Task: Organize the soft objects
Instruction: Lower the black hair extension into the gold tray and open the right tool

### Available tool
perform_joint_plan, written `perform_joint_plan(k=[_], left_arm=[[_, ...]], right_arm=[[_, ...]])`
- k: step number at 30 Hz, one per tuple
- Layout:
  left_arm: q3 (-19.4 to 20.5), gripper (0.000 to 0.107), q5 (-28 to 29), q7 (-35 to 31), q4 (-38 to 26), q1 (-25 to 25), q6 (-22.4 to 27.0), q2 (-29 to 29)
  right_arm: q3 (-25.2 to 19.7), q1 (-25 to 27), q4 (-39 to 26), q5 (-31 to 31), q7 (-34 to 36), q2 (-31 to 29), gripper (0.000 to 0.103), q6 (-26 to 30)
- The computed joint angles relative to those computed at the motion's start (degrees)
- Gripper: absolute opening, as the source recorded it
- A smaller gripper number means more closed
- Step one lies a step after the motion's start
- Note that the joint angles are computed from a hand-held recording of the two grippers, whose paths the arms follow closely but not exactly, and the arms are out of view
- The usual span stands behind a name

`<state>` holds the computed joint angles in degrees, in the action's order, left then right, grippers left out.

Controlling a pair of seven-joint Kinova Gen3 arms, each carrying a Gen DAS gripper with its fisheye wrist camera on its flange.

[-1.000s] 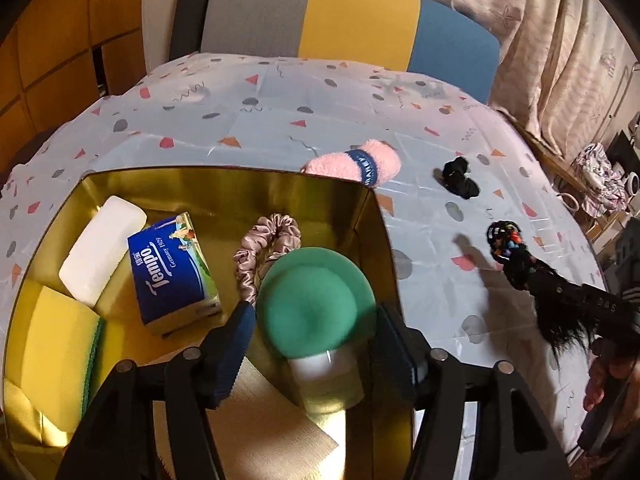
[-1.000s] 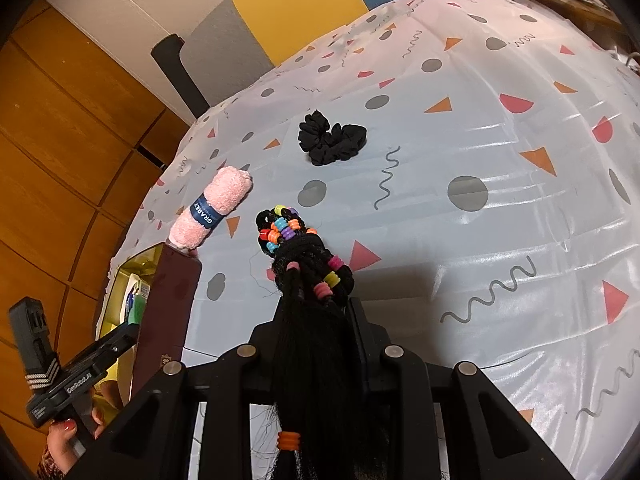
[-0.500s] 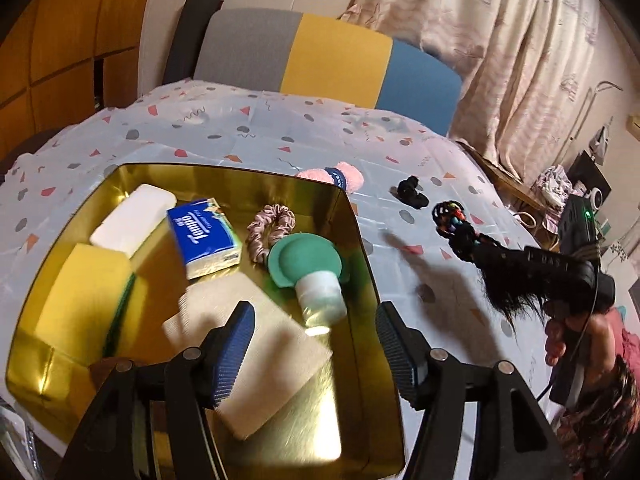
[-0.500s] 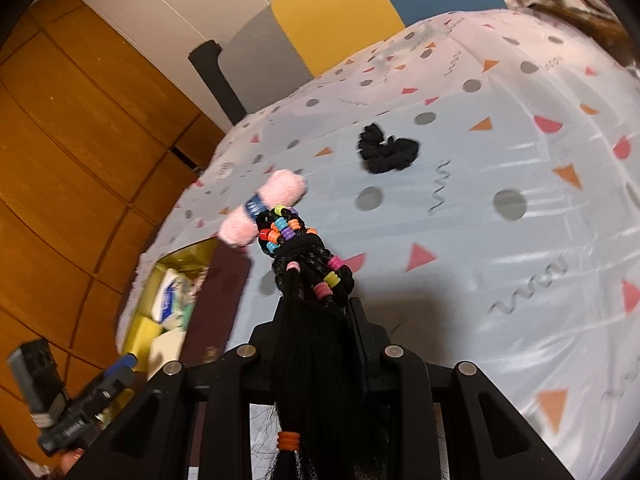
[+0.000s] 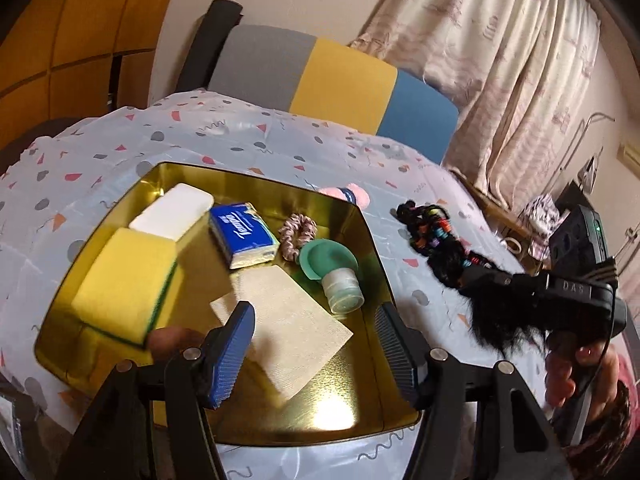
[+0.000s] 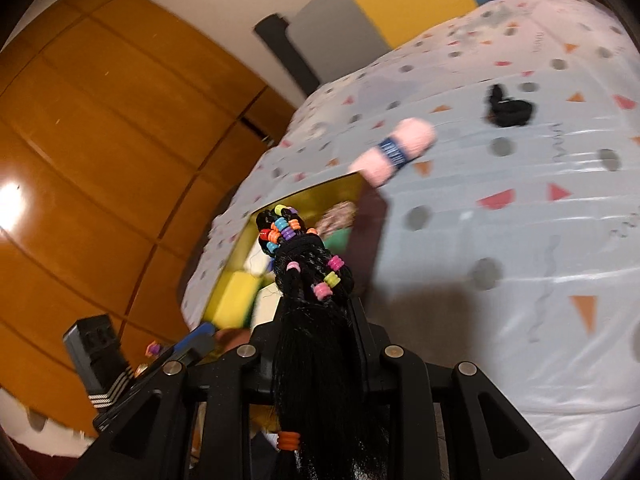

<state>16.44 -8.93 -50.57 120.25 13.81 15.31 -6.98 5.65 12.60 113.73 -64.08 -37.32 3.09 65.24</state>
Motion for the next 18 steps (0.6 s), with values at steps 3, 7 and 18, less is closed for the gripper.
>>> perform_joint_plan(k=[3,7,18], left_arm=[[-0.65,0.064,0.6,-0.55,1.7,-0.56,-0.99,-2.02],[-1.05,0.064,2.2,-1.5,4.27,-2.05,-2.1,-4.53],[-1.45,0.064,6.12,-1.72,6.9,-8.04,-2.41,-8.3]], right_arm=[[-2.38,-3.09,-0.03,0.05,-1.64,-0.51,0.027,-1.25],[-4.98,-7.61,-0.79,0.11,-5.58,0.8,0.027,-4.01],[-11.85,-18.39,-5.16,2.43,-17.53,6.56,0.027,-17.19]])
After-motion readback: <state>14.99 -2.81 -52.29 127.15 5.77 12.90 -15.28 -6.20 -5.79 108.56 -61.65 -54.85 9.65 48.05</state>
